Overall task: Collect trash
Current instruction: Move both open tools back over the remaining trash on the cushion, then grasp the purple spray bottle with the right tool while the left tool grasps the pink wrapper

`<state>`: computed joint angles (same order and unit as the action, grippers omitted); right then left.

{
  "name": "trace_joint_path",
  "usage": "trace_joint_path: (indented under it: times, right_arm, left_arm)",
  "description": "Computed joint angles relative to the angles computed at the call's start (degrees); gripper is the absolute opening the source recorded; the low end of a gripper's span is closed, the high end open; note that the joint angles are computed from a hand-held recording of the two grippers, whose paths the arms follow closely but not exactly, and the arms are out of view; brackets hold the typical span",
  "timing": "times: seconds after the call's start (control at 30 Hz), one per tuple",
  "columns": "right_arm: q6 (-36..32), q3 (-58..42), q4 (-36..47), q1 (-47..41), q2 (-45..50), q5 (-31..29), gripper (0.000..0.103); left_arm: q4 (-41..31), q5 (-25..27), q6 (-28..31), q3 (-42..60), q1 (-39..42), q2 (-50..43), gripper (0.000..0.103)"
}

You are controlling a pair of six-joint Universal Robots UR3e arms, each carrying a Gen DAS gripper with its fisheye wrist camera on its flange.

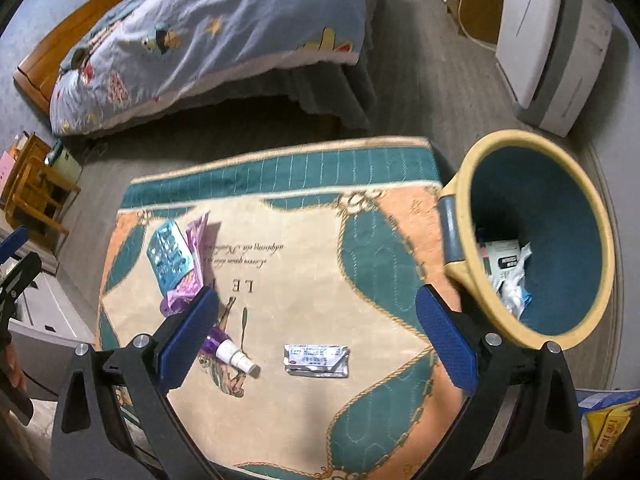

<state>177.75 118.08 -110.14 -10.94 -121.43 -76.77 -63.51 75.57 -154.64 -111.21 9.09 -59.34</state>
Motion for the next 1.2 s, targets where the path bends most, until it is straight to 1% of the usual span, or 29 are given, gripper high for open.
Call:
trace_joint_path:
  times: [0.17, 0.23, 0.4, 0.53, 0.67, 0.77, 0.8, 0.87, 0.93, 0.97, 1.0, 1.03, 1.1, 1.2]
  right_arm:
    - [2.25, 0.82, -4.60, 7.63, 5.89, -3.66, 0.097]
    - [2.41, 1.20, -5.89, 9.92, 7.94, -3.65, 0.097]
    - [3.99, 0.47, -11.61, 18.98, 15.90, -5.04, 0.097]
    - [5.07, -1.43, -15.53, 25.62, 22.23, -6.94, 0.097]
    - [5.62, -3.41, -18.63, 30.02, 27.58, -8.73, 0.097]
    - [5.52, -3.73, -21.35, 30.57, 29.85, -7.13, 0.094]
    - [5.46, -3.83, -21.85, 30.69, 30.40, -6.88, 0.091]
    - [5.16, -4.74, -22.07, 31.46, 32.02, -7.64, 0.082]
    - [4.57, -5.24, -22.20, 31.86, 33.20, -8.51, 0.070]
    - [4.44, -5.39, -22.10, 31.73, 33.39, -8.39, 0.067]
    - [4.12, -5.09, -22.10, 31.07, 33.33, -7.32, 0.062]
    - [4.19, -4.86, -22.11, 30.83, 33.28, -6.46, 0.054]
    - [3.76, -4.83, -20.98, 30.24, 32.99, -5.60, 0.043]
    - [3.50, -5.10, -19.56, 30.08, 32.47, -4.99, 0.039]
  left_arm:
    - [0.69, 0.55, 2.11, -2.35, 2.03, 0.21, 0.095]
    - [1.21, 1.08, 2.66, -2.77, 2.40, -0.11, 0.095]
    - [-0.05, -0.99, 3.47, -2.34, 5.36, -0.18, 0.095]
    - [0.22, -1.27, 3.48, -2.13, 6.21, -0.73, 0.095]
    - [0.16, -1.75, 3.51, -1.97, 7.31, -1.46, 0.095]
    - [0.55, -1.46, 3.22, -1.62, 7.28, -2.72, 0.095]
    - [0.72, -1.33, 2.98, -1.52, 7.00, -3.00, 0.095]
    - [1.13, -1.15, 2.83, -1.49, 6.63, -3.47, 0.095]
    - [1.37, -1.03, 2.77, -1.40, 6.31, -3.95, 0.095]
    - [1.50, -0.94, 2.76, -1.42, 6.11, -4.14, 0.095]
    - [1.58, -0.82, 2.69, -1.32, 5.86, -4.37, 0.095]
    - [1.71, -0.74, 2.56, -1.23, 5.63, -4.58, 0.095]
    - [1.78, -0.65, 2.36, -1.01, 5.28, -4.95, 0.095]
    - [1.87, -0.32, 2.07, -0.84, 4.74, -5.31, 0.095]
